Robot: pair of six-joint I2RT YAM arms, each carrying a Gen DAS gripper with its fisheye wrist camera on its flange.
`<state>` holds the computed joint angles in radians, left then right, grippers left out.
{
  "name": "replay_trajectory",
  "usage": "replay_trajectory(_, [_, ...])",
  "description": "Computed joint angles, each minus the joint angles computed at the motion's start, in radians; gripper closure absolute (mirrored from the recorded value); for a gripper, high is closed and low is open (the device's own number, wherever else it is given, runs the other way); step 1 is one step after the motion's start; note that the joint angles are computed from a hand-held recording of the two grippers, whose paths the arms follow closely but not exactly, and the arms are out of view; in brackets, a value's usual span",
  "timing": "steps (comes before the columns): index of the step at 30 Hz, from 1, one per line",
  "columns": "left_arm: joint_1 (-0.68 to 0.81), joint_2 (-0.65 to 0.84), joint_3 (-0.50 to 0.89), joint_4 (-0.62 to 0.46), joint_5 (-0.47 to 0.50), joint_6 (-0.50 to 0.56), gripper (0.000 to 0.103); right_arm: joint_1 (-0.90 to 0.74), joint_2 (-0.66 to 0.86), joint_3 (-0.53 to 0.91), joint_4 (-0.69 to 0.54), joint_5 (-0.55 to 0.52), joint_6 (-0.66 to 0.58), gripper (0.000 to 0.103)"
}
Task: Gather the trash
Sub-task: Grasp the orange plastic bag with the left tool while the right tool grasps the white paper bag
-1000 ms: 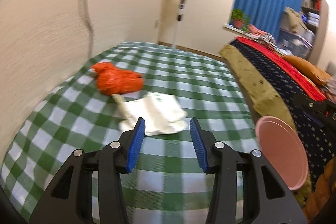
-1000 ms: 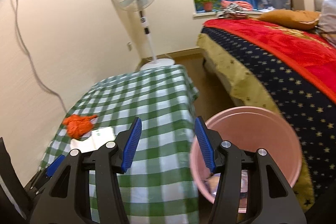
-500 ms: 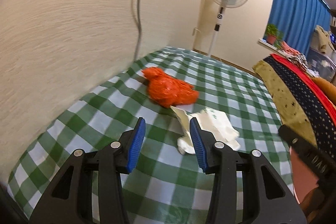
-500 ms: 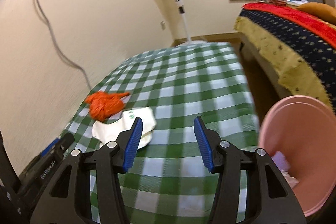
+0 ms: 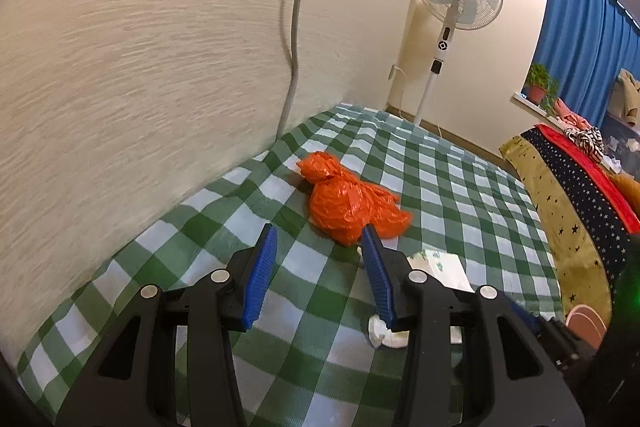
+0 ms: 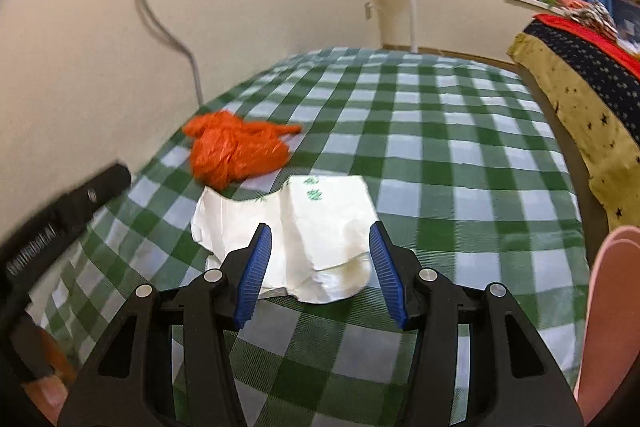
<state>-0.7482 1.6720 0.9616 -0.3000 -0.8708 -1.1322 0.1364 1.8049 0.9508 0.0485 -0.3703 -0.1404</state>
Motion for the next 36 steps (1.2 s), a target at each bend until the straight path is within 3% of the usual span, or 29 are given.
replay_trajectory(5, [0.026, 0.001, -0.006, 0.019, 0.013, 0.013, 0.060, 0.028, 0.061, 0.073, -0.093, 0.031, -0.037, 0.054])
replay_trajectory(6, [0.028, 0.004, -0.007, 0.022, 0.016, 0.011, 0.060, 0.031, 0.072, 0.087, -0.114, 0.035, -0.046, 0.063])
replay_trajectory(9, [0.033, 0.009, -0.005, 0.028, 0.022, 0.016, 0.060, 0.029, 0.086, 0.105, -0.143, 0.039, -0.057, 0.074])
replay_trajectory(16, [0.037, 0.021, 0.002, 0.045, 0.036, 0.032, 0.060, -0.005, 0.041, 0.061, -0.104, 0.020, -0.070, 0.093])
replay_trajectory(30, [0.112, 0.149, 0.102, 0.118, 0.111, 0.126, 0.059, -0.142, 0.062, 0.106, -0.119, -0.004, 0.005, 0.094])
replay_trajectory(33, [0.168, 0.173, 0.124, 0.136, 0.154, 0.155, 0.051, -0.149, 0.072, 0.119, -0.119, -0.011, 0.022, 0.094])
replay_trajectory(36, [0.211, 0.197, 0.143, 0.148, 0.213, 0.171, 0.050, -0.153, 0.077, 0.125, -0.119, -0.015, 0.027, 0.094])
